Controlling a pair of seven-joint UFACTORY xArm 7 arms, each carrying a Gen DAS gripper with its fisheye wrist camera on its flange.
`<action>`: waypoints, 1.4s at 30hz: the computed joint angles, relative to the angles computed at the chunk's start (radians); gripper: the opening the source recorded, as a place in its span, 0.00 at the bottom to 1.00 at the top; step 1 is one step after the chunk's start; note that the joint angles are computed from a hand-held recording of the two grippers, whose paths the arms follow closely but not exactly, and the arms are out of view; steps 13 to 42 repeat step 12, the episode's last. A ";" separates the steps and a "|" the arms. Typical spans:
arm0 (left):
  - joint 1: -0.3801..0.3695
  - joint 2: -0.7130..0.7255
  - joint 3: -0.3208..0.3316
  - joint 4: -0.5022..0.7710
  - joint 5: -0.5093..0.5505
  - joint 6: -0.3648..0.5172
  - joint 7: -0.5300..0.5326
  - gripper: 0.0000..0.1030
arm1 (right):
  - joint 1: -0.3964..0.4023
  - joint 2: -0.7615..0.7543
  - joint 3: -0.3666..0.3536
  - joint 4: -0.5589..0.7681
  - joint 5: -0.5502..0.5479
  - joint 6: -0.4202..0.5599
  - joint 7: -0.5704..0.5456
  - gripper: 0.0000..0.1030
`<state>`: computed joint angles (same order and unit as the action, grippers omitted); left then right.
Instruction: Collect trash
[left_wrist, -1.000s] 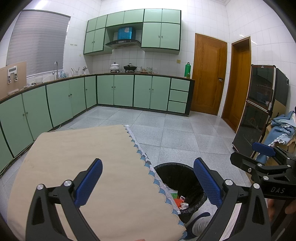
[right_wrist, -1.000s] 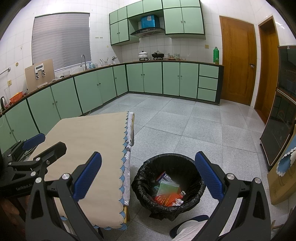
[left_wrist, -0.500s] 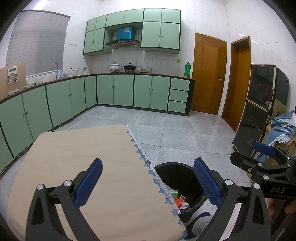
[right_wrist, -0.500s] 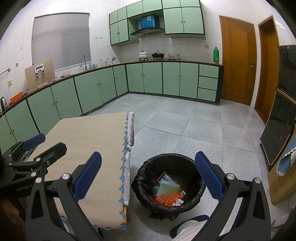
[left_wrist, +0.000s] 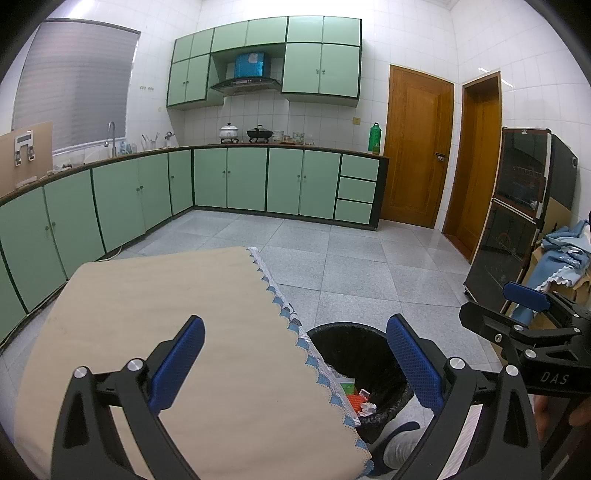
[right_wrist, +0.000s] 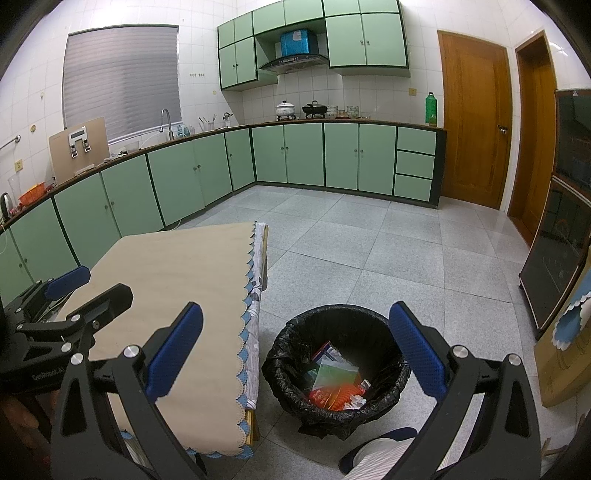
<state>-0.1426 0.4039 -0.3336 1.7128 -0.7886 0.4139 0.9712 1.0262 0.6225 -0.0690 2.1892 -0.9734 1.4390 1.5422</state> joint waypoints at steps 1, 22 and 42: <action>0.001 0.000 0.000 0.001 -0.001 0.002 0.001 0.94 | -0.001 0.002 0.000 0.002 0.000 0.000 -0.001 0.95; 0.004 -0.004 -0.003 -0.013 -0.009 -0.010 0.011 0.94 | 0.001 0.002 -0.001 0.002 0.002 0.000 0.000 0.95; 0.004 -0.004 -0.003 -0.013 -0.009 -0.010 0.011 0.94 | 0.001 0.002 -0.001 0.002 0.002 0.000 0.000 0.95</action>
